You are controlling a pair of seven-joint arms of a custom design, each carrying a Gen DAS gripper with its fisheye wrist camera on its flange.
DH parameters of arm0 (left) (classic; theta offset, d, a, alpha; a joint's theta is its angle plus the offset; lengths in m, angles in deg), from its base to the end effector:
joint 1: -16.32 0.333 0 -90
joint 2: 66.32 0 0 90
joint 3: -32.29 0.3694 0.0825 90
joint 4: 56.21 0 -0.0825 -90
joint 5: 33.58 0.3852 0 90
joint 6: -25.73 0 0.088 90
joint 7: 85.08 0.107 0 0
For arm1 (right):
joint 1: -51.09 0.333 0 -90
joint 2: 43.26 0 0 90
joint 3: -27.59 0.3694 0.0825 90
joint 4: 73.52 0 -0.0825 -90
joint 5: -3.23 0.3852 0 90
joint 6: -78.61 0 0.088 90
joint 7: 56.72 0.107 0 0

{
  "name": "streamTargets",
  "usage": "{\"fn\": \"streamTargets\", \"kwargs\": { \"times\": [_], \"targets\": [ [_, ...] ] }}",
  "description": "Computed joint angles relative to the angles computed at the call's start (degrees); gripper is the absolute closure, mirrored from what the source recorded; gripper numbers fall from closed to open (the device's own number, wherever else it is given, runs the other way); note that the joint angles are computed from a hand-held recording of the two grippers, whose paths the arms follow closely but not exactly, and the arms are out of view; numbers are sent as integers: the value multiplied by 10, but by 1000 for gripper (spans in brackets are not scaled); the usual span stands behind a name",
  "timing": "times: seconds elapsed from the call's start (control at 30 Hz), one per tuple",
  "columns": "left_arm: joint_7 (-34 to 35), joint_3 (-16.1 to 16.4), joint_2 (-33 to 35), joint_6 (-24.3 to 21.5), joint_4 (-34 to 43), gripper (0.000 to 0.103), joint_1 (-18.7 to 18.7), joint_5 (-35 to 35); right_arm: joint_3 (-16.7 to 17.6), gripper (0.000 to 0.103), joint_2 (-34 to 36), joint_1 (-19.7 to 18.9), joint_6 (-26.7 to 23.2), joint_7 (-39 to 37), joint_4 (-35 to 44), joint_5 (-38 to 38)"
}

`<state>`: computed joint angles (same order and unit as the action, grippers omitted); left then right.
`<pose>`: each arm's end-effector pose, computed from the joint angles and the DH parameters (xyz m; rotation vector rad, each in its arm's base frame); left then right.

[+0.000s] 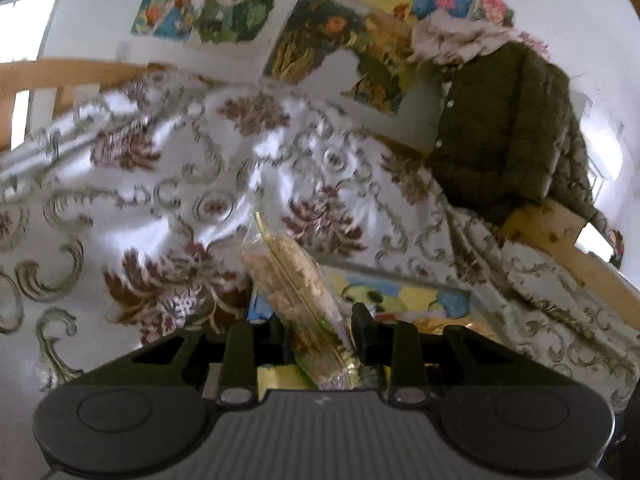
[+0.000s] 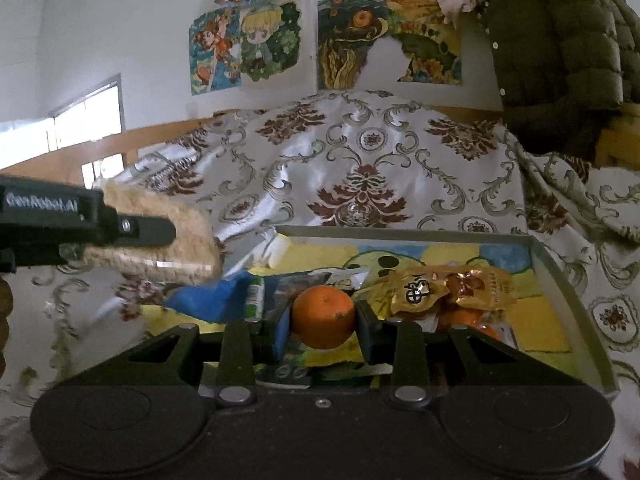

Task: Organize snacks
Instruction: 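Carry the rice-cake bag and orange over the tray with both grippers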

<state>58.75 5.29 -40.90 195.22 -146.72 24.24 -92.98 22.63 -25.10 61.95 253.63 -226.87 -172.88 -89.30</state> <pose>0.7282 -0.1172 0.5310 -1.5521 1.8605 -1.4471 0.6601 0.1543 0.4962 -1.4959 1.5835 -0.9212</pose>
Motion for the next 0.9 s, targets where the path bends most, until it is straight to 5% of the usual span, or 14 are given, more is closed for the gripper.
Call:
{"fn": "streamTargets", "kwargs": {
  "times": [0.9],
  "targets": [
    [-132, 25, 28, -4, -4, 65, -24, 204, -92, 67, 53, 84, 24, -163, 24, 148]
  ]
}}
